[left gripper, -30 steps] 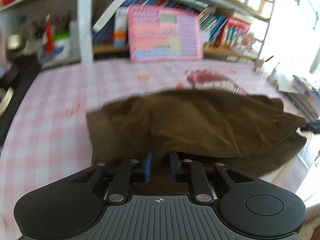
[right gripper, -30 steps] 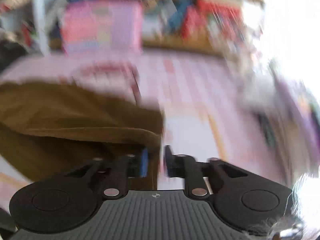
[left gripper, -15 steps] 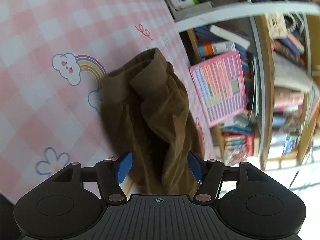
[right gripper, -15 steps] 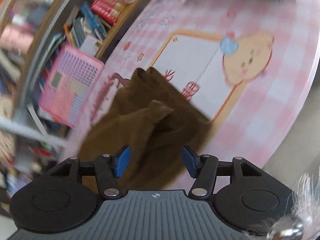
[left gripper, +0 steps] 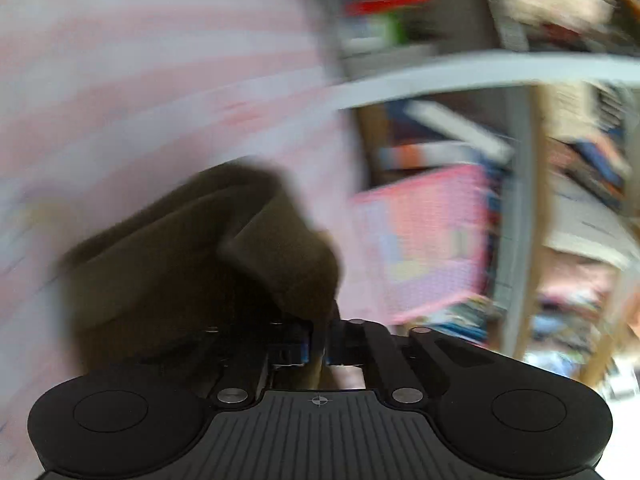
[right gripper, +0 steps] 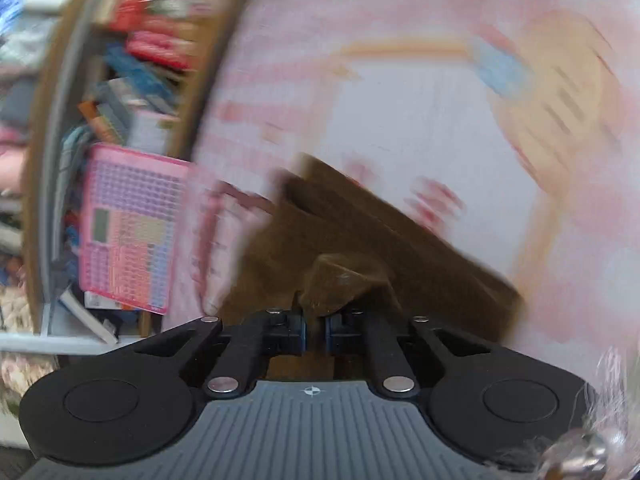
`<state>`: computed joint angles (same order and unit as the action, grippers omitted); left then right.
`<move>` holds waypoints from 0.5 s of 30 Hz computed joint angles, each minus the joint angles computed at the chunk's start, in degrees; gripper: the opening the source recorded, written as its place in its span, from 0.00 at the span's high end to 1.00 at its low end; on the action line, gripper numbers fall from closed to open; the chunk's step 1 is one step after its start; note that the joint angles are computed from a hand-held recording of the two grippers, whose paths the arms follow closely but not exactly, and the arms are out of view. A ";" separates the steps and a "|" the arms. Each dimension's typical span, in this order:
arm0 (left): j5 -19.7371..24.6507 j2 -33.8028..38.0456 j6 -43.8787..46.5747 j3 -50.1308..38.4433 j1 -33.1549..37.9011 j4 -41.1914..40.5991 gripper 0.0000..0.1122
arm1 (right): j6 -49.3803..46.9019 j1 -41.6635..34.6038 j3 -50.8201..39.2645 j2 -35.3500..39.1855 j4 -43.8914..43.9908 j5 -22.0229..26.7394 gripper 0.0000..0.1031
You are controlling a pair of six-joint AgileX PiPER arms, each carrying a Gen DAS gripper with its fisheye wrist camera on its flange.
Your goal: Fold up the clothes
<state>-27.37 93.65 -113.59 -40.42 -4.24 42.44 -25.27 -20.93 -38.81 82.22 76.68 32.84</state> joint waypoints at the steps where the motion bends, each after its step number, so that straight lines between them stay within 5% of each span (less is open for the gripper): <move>1: -0.01 -1.30 1.88 -1.55 0.02 0.03 0.97 | -2.23 0.20 -1.98 -0.78 1.30 0.16 0.96; 4: -2.96 -5.98 7.63 -2.36 0.98 -0.12 0.97 | -10.73 -0.85 -5.58 -4.65 7.50 2.50 0.96; 7: -7.73 -9.61 13.09 5.82 2.08 -4.33 0.97 | -15.20 -6.02 -2.23 -12.16 9.98 8.26 0.96; 10: -8.61 -6.51 9.14 14.71 3.58 -0.76 0.97 | -9.38 -10.84 5.66 -16.17 1.65 11.10 0.96; 15: -11.78 2.50 14.58 19.15 1.61 -8.09 0.97 | -0.78 -6.76 14.91 -11.93 -8.44 1.82 0.97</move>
<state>-39.15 96.15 -99.01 -21.27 -2.63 34.35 -26.05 -27.69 -23.90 70.29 68.25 34.65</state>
